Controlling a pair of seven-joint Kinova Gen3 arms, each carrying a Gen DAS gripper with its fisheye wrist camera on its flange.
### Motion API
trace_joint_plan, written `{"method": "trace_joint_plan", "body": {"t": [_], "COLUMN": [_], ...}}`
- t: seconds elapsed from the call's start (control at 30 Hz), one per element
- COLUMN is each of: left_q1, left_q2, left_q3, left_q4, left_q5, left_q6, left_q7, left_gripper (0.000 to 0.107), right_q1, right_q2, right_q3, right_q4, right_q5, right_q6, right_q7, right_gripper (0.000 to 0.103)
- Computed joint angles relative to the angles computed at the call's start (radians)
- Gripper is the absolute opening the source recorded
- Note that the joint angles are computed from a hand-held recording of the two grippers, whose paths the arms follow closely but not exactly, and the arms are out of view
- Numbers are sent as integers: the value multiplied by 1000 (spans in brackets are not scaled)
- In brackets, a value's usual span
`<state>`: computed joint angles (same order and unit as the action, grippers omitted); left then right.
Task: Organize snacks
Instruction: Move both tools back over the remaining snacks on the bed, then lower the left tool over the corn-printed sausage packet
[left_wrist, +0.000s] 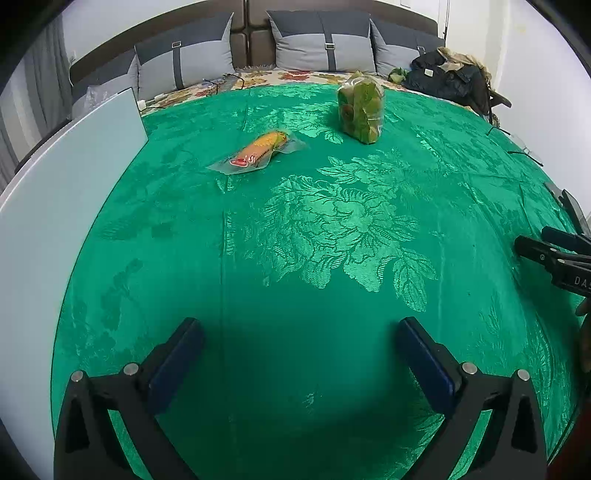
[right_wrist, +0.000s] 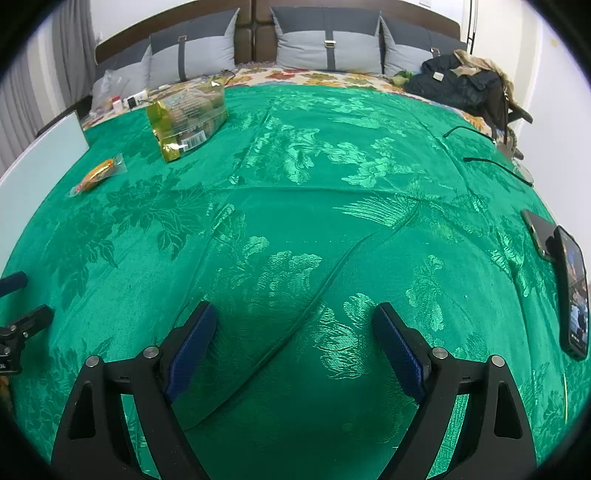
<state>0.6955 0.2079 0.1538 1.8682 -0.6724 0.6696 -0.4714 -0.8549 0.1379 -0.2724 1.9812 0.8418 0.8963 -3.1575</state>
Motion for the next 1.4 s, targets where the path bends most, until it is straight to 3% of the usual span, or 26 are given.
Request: {"method": "trace_joint_plan", "body": {"t": [0.07, 0.17, 0.3, 0.47, 0.7, 0.77, 0.83, 1.0, 1.03, 1.07, 1.17, 1.27, 1.4], "left_q1": [10, 85, 64, -138, -460, -495, -479, -360, -338, -322, -234, -155, 14], "left_q2": [3, 3, 2, 4, 103, 152, 209, 330, 343, 350, 337, 298, 193], "left_q3": [-15, -105, -82, 99, 363, 389, 341, 111, 65, 30, -93, -209, -385], "left_q4": [-7, -12, -11, -46, -280, -373, -465, -670, -686, -693, -670, -608, -442], "left_q5": [11, 44, 40, 138, 233, 248, 280, 415, 456, 483, 501, 543, 596], "left_q6": [2, -6, -3, 24, 172, 225, 261, 342, 344, 340, 304, 277, 235], "left_q7": [-13, -43, -41, -213, -497, -579, -656, -717, -733, -750, -755, -693, -571], "left_gripper": [103, 103, 103, 103, 103, 103, 103, 102, 96, 73, 44, 40, 40], "right_q1": [0, 0, 1, 1, 0, 0, -1, -1, -1, -1, -1, -1, -4], "right_q2": [0, 0, 0, -1, 1, 0, 2, 1, 1, 2, 1, 4, 6], "right_q3": [0, 0, 0, 0, 0, 0, 0, 0, 0, 1, 1, 1, 2], "right_q4": [0, 0, 0, 0, -1, -1, -1, -2, -2, -2, -2, -4, -5], "right_q5": [-1, -1, 0, -1, 0, -1, 0, 0, 0, 0, -1, 0, 1], "right_q6": [0, 0, -1, -2, -2, -2, -1, -1, -1, -2, -2, -4, -3], "right_q7": [1, 1, 1, 1, 0, 0, -1, -1, -1, -1, -1, 1, -2], "right_gripper": [89, 89, 89, 90, 90, 90, 90, 91, 91, 91, 91, 91, 92]}}
